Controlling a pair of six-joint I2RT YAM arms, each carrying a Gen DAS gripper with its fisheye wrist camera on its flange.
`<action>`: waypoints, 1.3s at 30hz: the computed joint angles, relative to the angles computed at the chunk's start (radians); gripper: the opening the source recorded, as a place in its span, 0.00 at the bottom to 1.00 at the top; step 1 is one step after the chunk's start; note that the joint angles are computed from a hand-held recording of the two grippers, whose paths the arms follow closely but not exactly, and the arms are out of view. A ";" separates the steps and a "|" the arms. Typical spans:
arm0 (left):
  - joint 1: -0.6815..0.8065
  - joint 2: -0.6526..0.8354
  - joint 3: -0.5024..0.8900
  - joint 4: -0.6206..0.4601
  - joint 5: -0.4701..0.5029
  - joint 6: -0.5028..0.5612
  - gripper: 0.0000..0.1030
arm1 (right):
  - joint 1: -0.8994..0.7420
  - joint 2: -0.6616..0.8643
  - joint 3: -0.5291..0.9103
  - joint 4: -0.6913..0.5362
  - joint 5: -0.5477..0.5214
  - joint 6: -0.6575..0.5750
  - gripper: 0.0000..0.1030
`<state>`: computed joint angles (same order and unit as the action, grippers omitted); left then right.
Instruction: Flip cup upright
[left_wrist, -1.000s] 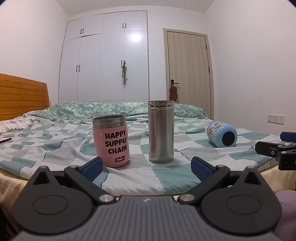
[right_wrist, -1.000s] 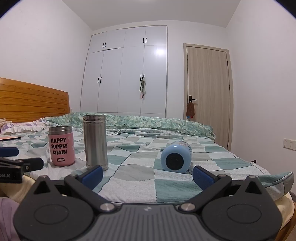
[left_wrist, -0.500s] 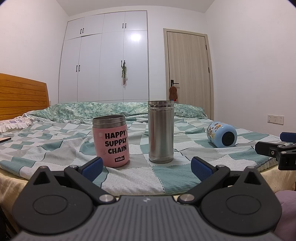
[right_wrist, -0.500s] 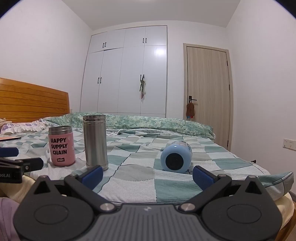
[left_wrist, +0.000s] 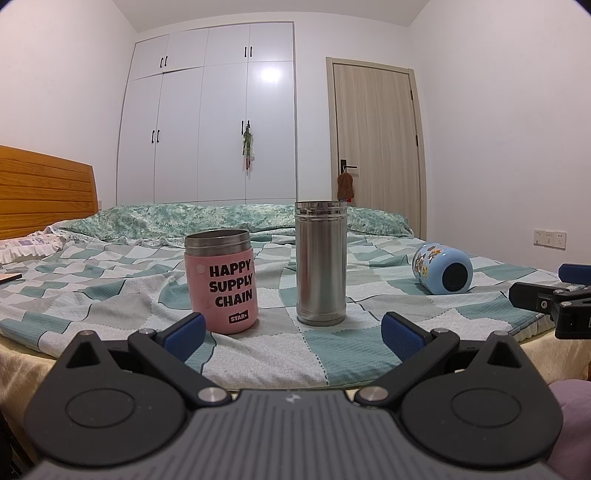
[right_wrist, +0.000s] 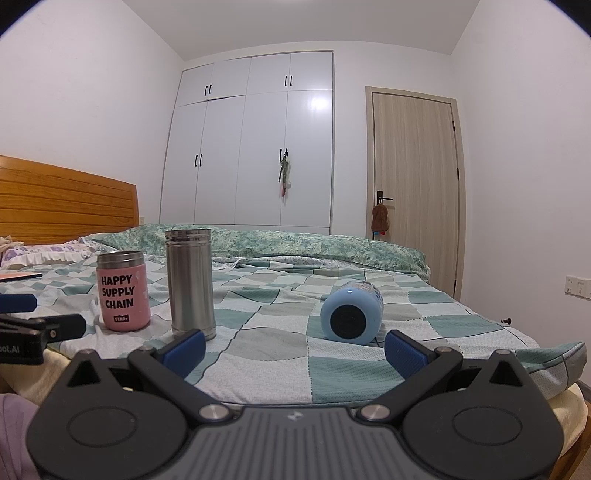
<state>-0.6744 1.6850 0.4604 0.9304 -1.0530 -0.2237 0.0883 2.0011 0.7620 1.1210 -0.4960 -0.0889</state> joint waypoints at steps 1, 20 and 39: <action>0.000 0.000 -0.002 0.003 0.000 0.001 1.00 | 0.000 0.000 0.000 0.000 0.000 0.000 1.00; -0.004 -0.014 -0.007 -0.003 -0.004 0.002 1.00 | 0.001 0.001 0.000 0.001 0.000 0.000 1.00; -0.005 -0.014 0.000 -0.009 -0.005 0.001 1.00 | 0.000 0.001 0.000 -0.001 -0.001 0.000 1.00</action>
